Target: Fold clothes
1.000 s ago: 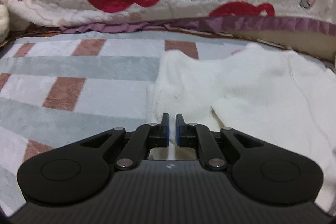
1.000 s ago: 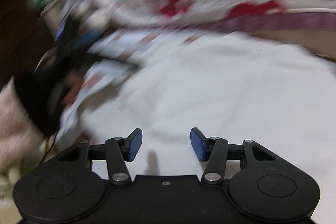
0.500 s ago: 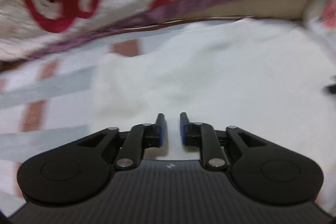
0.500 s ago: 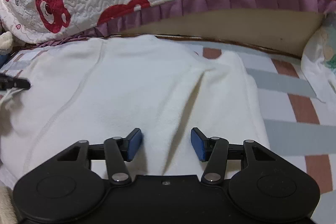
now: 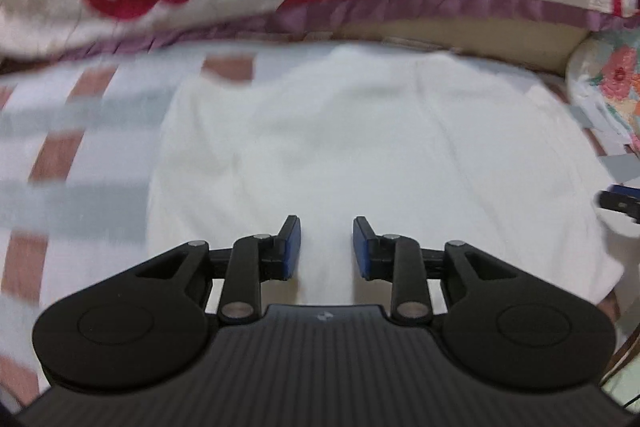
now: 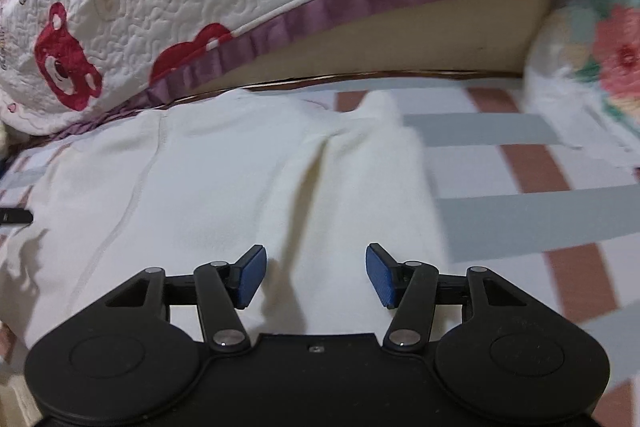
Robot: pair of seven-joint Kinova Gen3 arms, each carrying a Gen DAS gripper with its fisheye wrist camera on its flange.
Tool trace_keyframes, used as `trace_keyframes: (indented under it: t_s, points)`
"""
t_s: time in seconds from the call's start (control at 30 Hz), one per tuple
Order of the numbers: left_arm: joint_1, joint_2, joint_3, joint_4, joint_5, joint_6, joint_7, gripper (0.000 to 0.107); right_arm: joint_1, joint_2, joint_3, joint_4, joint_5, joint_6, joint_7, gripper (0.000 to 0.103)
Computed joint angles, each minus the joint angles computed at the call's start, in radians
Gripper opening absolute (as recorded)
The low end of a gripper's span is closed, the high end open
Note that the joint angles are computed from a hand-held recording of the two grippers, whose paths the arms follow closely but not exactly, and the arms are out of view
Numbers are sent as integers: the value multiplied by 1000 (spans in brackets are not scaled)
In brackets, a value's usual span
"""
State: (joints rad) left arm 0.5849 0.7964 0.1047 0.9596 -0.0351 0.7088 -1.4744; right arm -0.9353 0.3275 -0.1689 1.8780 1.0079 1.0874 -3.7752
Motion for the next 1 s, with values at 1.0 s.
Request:
trace_keyframes:
  t_s: [1.0]
  points:
    - [247,-185,-247,300,-536,-93,577,49,-204,-121,-89,222,-92,108,-566,64]
